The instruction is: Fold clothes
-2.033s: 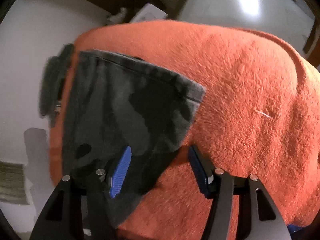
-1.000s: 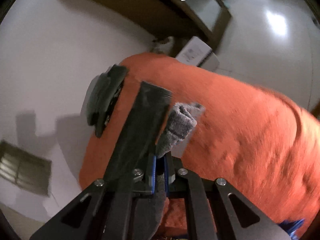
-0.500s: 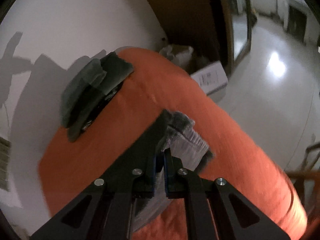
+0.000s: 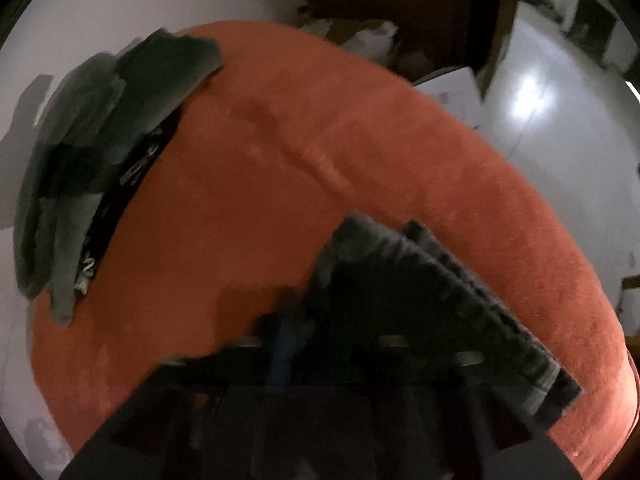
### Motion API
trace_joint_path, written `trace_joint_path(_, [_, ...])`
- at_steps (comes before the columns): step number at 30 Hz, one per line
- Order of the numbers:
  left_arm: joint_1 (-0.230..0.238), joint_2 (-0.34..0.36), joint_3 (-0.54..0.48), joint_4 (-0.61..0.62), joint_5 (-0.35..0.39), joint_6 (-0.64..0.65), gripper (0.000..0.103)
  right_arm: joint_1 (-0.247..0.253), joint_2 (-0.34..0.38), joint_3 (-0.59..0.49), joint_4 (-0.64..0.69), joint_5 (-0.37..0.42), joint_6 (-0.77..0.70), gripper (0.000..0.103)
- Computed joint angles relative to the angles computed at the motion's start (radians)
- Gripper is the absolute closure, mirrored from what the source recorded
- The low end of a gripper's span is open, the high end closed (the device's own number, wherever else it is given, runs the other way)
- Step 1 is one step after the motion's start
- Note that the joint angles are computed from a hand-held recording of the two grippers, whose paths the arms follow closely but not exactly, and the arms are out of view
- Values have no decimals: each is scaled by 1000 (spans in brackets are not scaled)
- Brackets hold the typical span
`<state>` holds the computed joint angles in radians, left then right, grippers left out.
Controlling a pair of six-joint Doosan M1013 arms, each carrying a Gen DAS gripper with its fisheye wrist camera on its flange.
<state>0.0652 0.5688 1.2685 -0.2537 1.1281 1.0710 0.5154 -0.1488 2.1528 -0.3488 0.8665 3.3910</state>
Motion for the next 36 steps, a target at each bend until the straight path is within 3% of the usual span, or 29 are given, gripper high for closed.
trace_joint_path(3, [56,-52,39,-162,-62,88,41,27,-73,23,-70,-7,58,43])
trace_joint_path(5, [86,-104,56,-175,-96,132,39,60,-137,33,-99,34,75,36])
trace_joint_path(8, [121,-176,77,-150,-93,192,28,110,-215,34,-60,125,46,35])
trace_joint_path(10, [138,-223,112,-143,-91,238,27,173,-271,49,-40,178,52,34])
trace_joint_path(13, [165,-283,187,-175,-88,323,27,309,-324,75,-78,238,155,34])
trace_joint_path(16, [203,-347,313,-252,-126,423,27,438,-343,122,-136,216,277,34])
trace_joint_path(18, [226,-384,398,-305,-161,483,27,478,-330,158,-177,161,315,34])
trace_joint_path(20, [238,-404,463,-350,-197,522,27,504,-306,184,-212,128,352,46])
trace_joint_path(21, [245,-415,495,-364,-213,538,27,513,-292,202,-233,101,379,51])
trace_joint_path(23, [257,-438,563,-372,-239,549,27,518,-271,228,-257,64,421,76])
trace_joint_path(24, [257,-452,601,-378,-267,520,27,518,-263,239,-267,54,442,77])
trace_joint_path(27, [263,-483,707,-426,-333,467,27,506,-271,295,-346,-9,575,77])
trace_joint_path(29, [267,-461,730,-486,-302,533,27,487,-290,337,-417,-66,685,77])
trace_joint_path(31, [253,-464,730,-431,-314,547,27,457,-309,374,-501,-142,771,77])
trace_joint_path(34, [238,-476,722,-373,-328,575,27,393,-299,385,-501,-213,700,68])
trace_joint_path(36, [238,-483,714,-386,-322,624,27,372,-284,379,-493,-217,664,68])
